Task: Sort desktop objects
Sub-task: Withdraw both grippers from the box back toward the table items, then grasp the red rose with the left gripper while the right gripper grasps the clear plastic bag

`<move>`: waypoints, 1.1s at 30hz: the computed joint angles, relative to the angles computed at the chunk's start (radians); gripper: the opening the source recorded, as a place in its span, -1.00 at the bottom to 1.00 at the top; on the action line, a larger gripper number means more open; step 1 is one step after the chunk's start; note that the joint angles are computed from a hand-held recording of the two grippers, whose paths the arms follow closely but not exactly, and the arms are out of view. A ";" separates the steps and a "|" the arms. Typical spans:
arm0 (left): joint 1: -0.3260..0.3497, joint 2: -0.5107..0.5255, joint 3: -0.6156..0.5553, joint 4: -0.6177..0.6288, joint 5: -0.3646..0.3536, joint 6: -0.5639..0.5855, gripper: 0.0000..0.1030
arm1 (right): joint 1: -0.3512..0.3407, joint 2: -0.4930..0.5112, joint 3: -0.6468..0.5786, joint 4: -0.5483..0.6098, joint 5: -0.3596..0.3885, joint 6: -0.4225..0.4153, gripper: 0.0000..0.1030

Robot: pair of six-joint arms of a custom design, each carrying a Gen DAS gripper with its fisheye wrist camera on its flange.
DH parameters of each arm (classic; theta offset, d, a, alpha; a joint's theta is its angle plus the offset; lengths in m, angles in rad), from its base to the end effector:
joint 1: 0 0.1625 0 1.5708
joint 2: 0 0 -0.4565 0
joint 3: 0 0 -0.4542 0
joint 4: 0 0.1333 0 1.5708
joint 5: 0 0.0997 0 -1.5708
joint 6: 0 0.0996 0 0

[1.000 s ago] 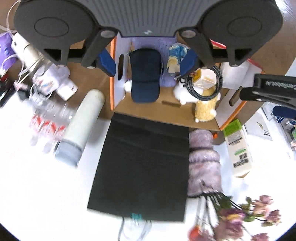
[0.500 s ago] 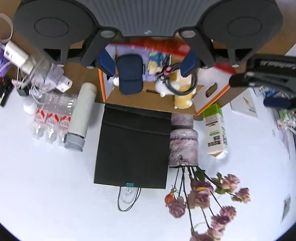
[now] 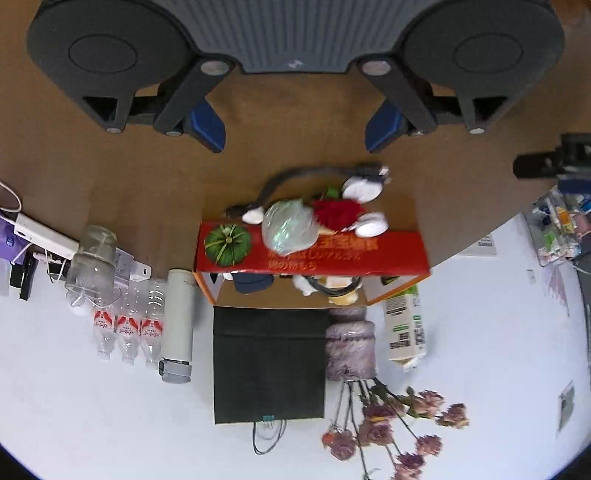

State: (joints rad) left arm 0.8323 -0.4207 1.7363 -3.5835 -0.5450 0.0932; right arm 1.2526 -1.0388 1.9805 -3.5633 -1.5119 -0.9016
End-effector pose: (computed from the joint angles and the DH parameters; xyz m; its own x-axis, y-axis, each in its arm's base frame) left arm -0.2699 -0.6210 -0.0661 -0.7016 -0.0040 -0.7125 0.5840 0.5698 -0.5782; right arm -0.0664 -0.6463 0.2258 -0.7200 -0.2065 0.6625 -0.6598 0.4997 -0.5613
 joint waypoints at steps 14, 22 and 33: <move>-0.069 -0.038 0.163 -0.019 -0.004 -0.038 0.82 | -0.087 -0.113 0.224 -0.219 0.060 -0.112 0.66; -0.058 -0.022 0.139 0.040 -0.042 -0.075 0.82 | -0.087 -0.110 0.209 -0.193 0.046 -0.082 0.66; 0.024 -0.019 0.011 0.107 -0.157 -0.076 0.82 | -0.037 -0.041 0.062 -0.060 0.007 -0.016 0.62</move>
